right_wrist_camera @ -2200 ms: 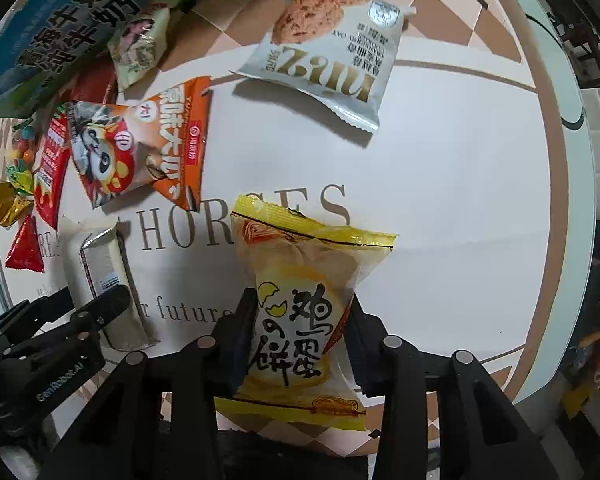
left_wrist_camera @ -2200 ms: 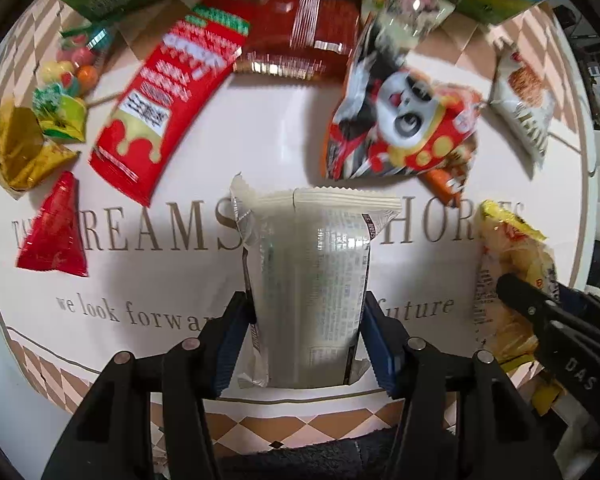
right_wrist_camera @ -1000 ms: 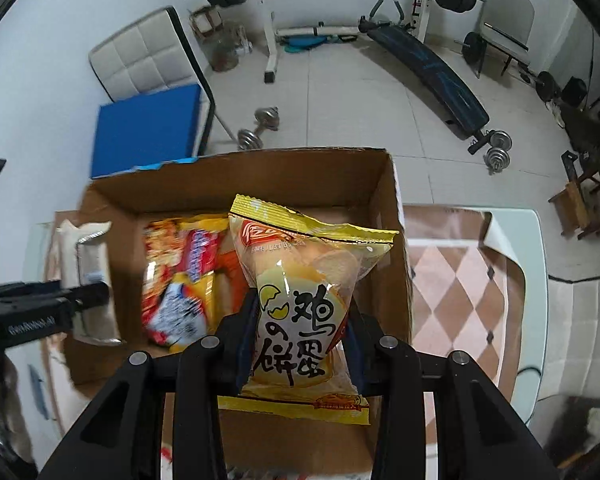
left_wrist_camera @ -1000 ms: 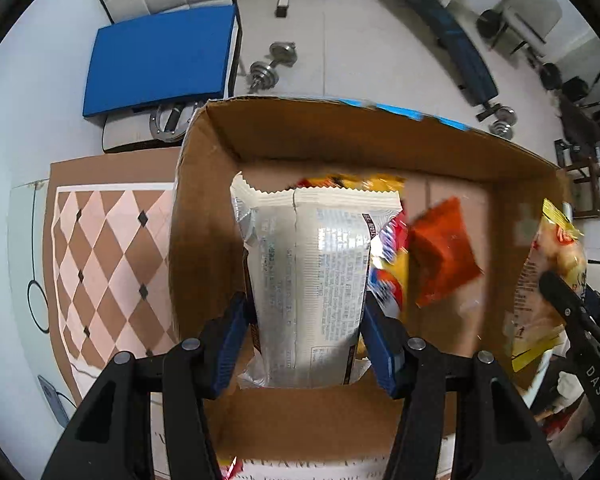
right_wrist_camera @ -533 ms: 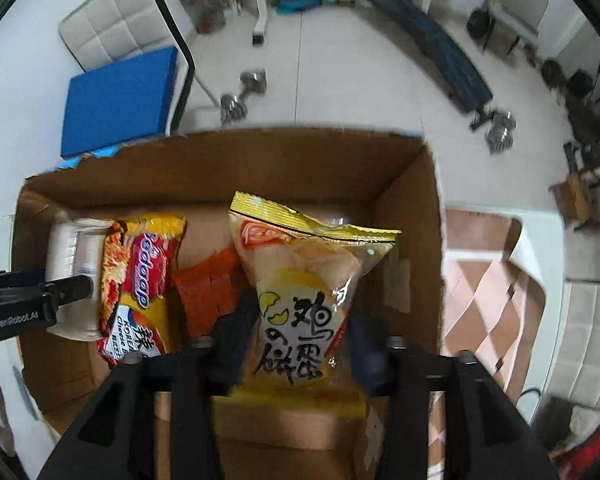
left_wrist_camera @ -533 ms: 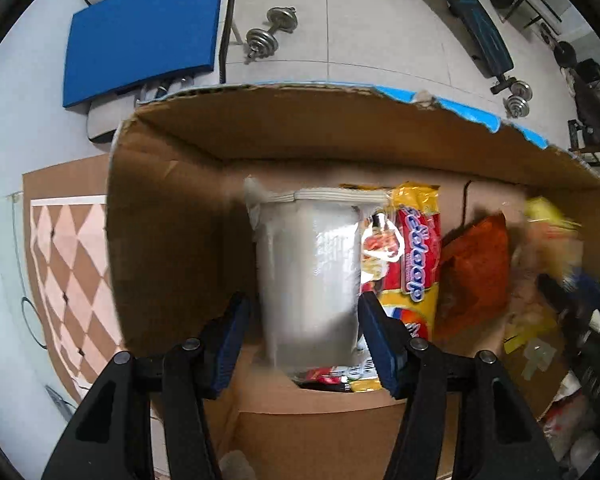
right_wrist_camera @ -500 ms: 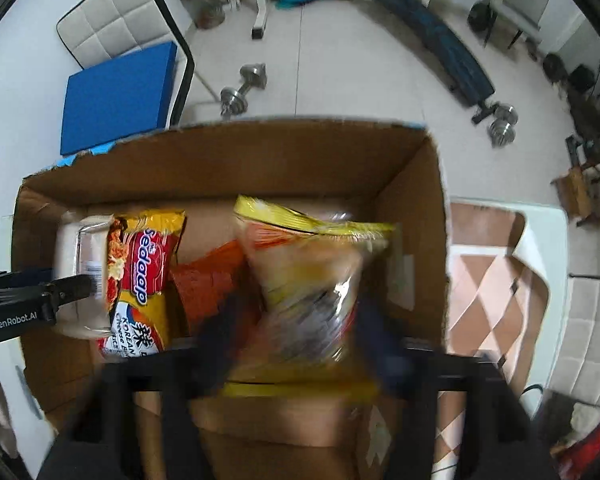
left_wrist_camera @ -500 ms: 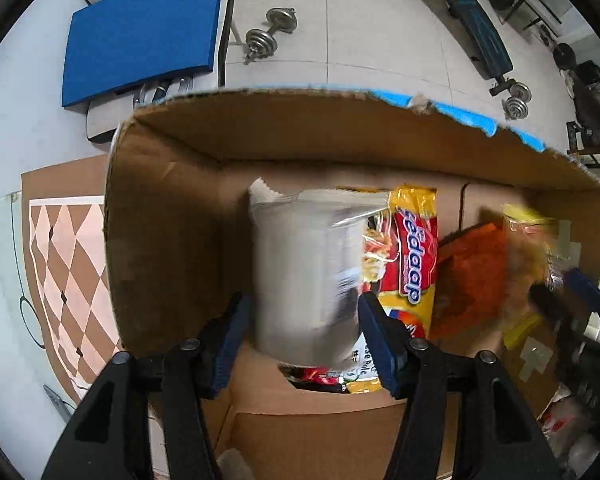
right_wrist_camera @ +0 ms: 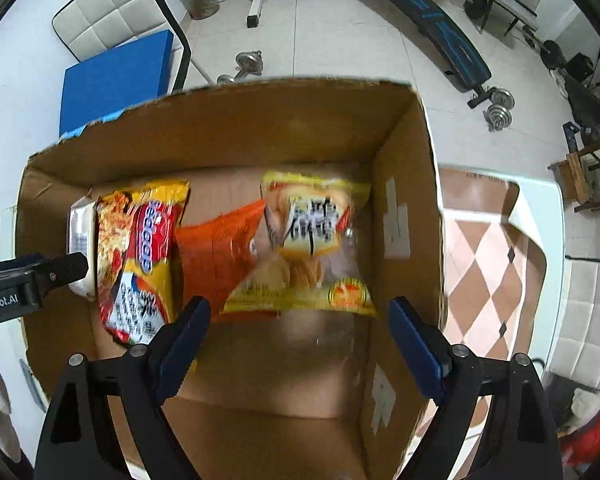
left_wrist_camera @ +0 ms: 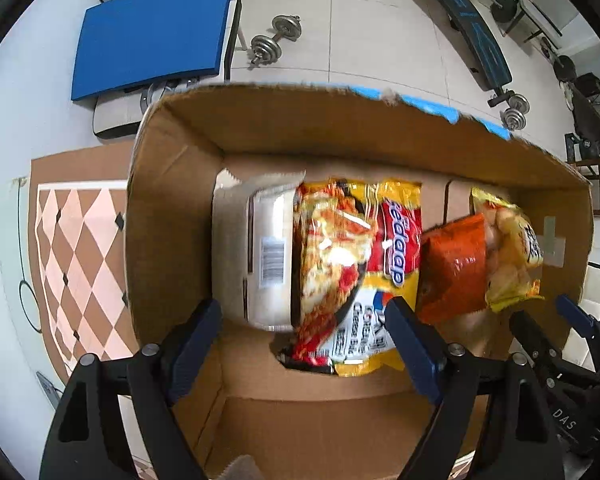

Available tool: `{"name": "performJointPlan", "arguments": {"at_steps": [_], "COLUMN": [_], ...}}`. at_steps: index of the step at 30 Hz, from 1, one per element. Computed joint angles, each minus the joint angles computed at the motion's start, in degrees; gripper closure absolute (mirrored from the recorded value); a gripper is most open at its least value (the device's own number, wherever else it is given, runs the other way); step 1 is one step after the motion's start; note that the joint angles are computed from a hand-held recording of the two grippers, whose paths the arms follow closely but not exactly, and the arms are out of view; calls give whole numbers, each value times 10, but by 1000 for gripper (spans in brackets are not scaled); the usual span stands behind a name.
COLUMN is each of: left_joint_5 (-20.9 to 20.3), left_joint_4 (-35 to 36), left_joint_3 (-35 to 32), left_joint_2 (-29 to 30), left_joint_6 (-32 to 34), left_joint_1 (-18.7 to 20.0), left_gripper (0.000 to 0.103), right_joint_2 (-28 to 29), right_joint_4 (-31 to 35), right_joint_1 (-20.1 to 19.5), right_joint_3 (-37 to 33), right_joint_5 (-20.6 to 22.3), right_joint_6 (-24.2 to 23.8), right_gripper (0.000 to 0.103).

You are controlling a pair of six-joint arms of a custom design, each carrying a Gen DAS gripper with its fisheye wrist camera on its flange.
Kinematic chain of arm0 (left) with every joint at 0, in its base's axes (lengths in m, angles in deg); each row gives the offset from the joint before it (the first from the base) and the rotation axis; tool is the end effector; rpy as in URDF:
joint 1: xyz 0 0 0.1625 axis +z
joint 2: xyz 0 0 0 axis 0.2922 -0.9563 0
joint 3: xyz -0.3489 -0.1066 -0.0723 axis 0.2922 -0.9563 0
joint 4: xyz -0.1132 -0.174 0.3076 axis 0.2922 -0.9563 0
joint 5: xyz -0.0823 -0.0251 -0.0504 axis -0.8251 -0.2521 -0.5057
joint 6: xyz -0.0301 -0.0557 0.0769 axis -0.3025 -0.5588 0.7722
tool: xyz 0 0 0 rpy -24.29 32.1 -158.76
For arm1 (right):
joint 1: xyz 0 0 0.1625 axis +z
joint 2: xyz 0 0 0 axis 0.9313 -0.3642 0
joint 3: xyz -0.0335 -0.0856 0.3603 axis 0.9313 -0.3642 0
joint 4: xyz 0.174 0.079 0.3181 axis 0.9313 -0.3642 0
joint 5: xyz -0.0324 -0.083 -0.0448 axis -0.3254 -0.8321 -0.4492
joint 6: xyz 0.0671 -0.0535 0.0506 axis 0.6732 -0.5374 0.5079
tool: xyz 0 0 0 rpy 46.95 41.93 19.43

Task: Organize snacks
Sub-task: 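Carry both packs into the box and open both grippers, then withdraw both grippers from the box toward the remaining snacks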

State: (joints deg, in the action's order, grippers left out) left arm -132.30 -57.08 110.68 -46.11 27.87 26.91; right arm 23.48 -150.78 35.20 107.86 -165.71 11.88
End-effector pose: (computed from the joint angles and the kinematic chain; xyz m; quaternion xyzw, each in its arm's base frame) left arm -0.3675 -0.5885 0.2292 -0.0379 0.9309 0.0586 0.3586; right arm 0.2205 -0.6116 0.2620 -0.0247 -0.9345 0.0439 0.3523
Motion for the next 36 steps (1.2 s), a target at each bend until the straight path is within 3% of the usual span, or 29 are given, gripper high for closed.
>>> {"name": "performJointPlan", "arguments": {"at_steps": [8,12,25,32,36], "left_joint_5": [8,28,100,112,95], "left_joint_4": [-69,-86,-124,-119,-105], "left_joint_3": [115,151,262,337,410], "left_joint_2": [-74,-102,-212,-275,-313], "left_joint_6": [-10,-13,-62,-108,-152], "left_joint_1": [-37,-61,-169,-222,-237], "left_gripper": [19,8,7,7,7], "right_joint_2": [-58,-81,-183,-232,-262], "right_joint_4": [-13,-28,-93,-89,-84], "right_joint_1": [19,37,139,168,151], "right_joint_3": [75,103,210,277,337], "right_joint_5": [12,9,-25,-3,41], "right_joint_6": [19,28,52,102,149], "right_gripper": [10,8,8,8,8]}}
